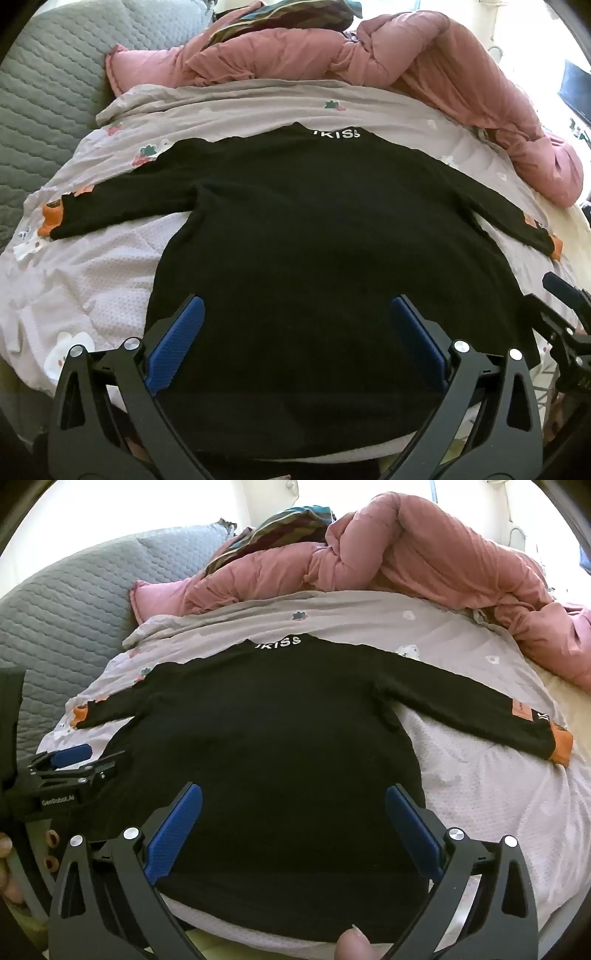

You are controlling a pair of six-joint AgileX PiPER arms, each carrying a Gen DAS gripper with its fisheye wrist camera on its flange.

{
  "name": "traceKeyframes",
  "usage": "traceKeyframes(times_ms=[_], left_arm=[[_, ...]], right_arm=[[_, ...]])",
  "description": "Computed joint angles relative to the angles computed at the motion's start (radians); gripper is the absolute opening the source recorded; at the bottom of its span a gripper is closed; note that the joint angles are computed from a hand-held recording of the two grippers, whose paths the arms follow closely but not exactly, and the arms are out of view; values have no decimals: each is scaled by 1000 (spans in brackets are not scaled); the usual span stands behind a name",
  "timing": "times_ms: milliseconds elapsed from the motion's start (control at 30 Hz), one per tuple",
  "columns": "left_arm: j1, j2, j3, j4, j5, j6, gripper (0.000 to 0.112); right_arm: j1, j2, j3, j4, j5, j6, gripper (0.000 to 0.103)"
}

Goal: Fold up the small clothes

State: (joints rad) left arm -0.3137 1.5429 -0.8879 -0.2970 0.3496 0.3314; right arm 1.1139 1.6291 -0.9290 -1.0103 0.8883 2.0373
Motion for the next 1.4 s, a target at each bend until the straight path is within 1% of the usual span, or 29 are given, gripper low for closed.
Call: traceKeyframes(times_ms=[67, 133, 167, 200, 233, 267, 333, 467, 533, 867, 1100, 1400], left_arm=[[3, 4, -4, 14, 5, -12, 95], [12, 8, -11, -2, 15, 7, 95], [16, 10, -15, 1, 20, 5, 95], [7, -3, -31, 35, 36, -36, 95], [-22, -5, -13, 72, 11, -81, 95], [-23, -4, -16, 74, 14, -85, 95], [-29, -5, -13, 98, 10, -108, 95], [-37, 3, -26, 128, 17, -145, 95], [-20, -12, -6, 88, 7, -90, 95], [-8, -23, 8, 64, 4, -53, 95], [-18, -23, 11, 101, -2, -93, 95], [-17, -23, 9, 99, 0, -90, 95]], right_arm=[[-3, 9, -13, 7, -2, -7, 99], [-10, -3, -10, 1, -9, -2, 99], [2, -19, 1, -4, 5, 8, 99], [-6, -16, -10, 9, 4, -12, 99], [-10, -18, -12, 11, 3, -18, 99], [1, -13, 4, -8, -2, 16, 99], [1, -17, 13, -13, -9, 23, 99], [18, -4, 6, -19, 11, 30, 99], [18, -8, 13, -22, 9, 32, 99], [20, -3, 10, -16, 14, 31, 99], [22, -2, 16, -17, 13, 30, 99], [27, 7, 4, -10, 23, 28, 99]])
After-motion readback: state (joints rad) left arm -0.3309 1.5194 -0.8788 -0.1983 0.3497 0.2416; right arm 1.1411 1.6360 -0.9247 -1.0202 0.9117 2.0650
